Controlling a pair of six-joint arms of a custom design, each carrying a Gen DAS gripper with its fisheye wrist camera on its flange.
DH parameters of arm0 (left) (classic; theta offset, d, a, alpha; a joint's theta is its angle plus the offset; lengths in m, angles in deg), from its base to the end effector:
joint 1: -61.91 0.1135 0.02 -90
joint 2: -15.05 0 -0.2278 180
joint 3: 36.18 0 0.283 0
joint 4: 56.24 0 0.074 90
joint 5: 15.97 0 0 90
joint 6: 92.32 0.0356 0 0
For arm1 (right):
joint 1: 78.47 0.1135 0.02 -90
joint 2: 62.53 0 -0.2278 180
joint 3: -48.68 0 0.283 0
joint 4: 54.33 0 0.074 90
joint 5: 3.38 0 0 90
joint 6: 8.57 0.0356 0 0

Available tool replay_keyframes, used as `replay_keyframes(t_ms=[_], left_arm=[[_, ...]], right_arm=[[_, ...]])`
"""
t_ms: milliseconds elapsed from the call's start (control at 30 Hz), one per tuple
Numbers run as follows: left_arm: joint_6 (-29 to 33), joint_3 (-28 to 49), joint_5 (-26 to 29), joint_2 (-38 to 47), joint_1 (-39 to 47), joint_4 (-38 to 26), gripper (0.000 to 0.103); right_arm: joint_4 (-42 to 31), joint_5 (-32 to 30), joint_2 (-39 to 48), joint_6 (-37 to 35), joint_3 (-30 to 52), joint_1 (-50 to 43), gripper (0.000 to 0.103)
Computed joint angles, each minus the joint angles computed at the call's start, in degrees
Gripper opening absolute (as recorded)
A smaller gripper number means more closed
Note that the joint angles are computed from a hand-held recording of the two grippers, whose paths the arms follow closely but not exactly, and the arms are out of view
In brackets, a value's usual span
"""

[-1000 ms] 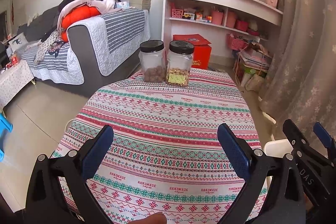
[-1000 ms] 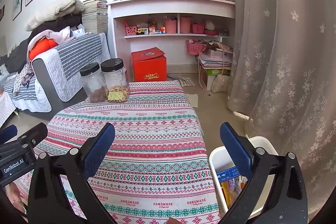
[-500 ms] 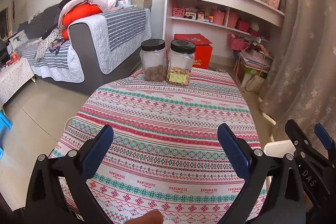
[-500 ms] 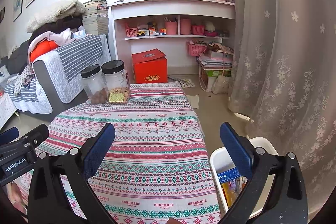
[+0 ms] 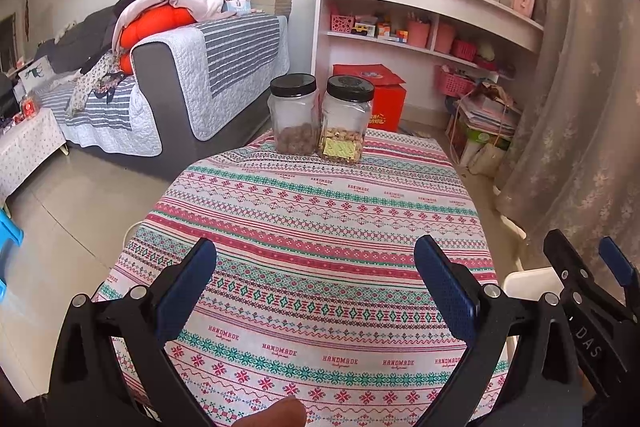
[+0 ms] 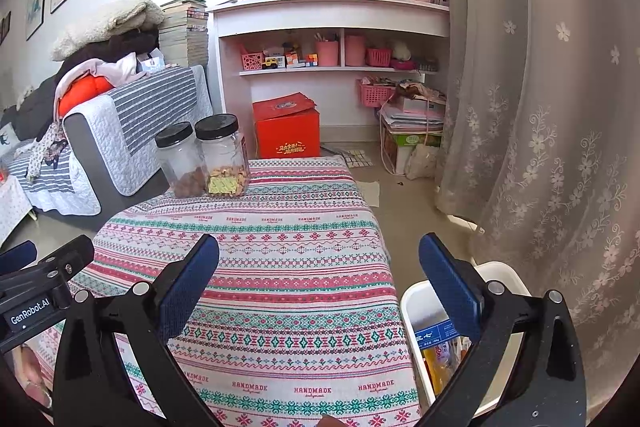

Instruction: Collect trash

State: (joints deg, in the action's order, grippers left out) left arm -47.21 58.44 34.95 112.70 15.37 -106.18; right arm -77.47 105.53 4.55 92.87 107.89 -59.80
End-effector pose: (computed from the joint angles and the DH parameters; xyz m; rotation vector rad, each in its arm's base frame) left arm 0.2874 -0.2706 0.2432 -0.2322 2.2272 0.0179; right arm 0.2916 0.0864 0.2291 0.0641 2.0790 -0.0288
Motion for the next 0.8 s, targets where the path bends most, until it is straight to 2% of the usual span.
replay_keyframes(t_ms=[800], left_arm=[[-0.4, 1.1, -0.3, 1.1, -0.3, -0.3, 0.096]], right_arm=[[0.5, -0.1, 0.7, 0.0, 0.4, 0.0, 0.096]])
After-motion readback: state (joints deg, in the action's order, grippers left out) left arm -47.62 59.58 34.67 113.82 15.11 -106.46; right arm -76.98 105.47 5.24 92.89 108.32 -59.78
